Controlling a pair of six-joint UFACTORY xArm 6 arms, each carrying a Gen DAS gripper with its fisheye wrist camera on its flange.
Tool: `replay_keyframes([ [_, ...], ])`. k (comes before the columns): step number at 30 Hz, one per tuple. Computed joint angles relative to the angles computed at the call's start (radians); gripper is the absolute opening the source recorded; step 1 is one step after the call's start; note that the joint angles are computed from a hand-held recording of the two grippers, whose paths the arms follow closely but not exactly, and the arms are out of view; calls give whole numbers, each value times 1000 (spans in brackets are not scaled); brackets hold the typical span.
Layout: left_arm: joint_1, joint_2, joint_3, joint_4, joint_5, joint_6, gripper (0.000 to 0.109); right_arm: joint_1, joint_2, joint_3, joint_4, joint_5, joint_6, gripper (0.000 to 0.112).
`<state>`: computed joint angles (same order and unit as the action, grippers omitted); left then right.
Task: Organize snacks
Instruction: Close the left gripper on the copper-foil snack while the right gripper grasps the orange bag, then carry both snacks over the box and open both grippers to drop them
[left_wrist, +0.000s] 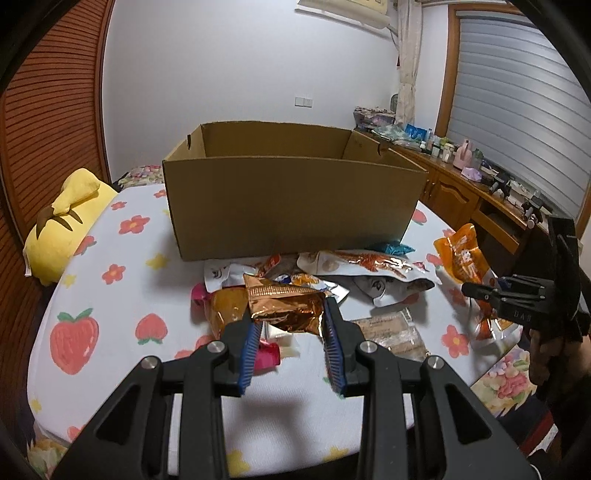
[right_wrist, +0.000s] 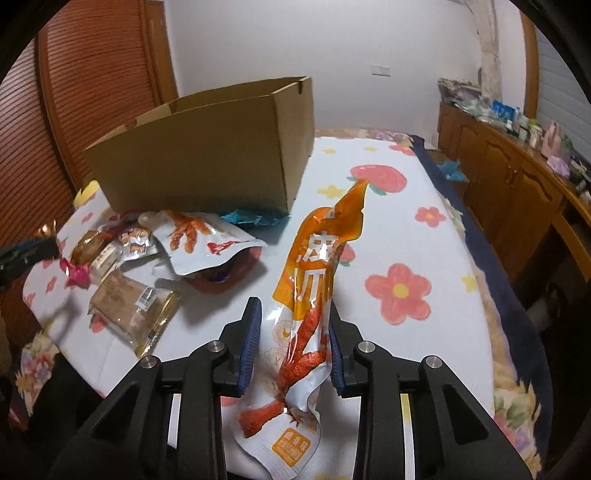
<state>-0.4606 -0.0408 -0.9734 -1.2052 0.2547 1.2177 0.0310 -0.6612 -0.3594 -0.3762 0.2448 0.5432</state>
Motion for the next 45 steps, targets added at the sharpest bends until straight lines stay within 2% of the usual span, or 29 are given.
replay_keyframes([
  [16, -5, 7, -41, 20, 2, -15, 31, 31, -51, -23, -16, -17, -7, 28],
  [24, 12, 47, -136, 50, 18, -35, 32, 54, -19, -147, -53, -13, -33, 28],
  [33, 29, 154, -322, 154, 14, -98, 32, 66, 170, -385, -51, -56, -113, 28],
  [37, 38, 244, -445, 260, 16, -197, 32, 68, 302, -503, 61, -74, -215, 28],
  [40, 47, 302, -525, 325, 39, -262, 32, 67, 404, -593, 202, -63, -329, 29],
  [42, 53, 350, -590, 386, 61, -318, 32, 60, 461, -645, 199, -53, -331, 29],
  [45, 59, 406, -658, 452, 78, -376, 32, 52, 536, -708, 278, -34, -408, 29],
])
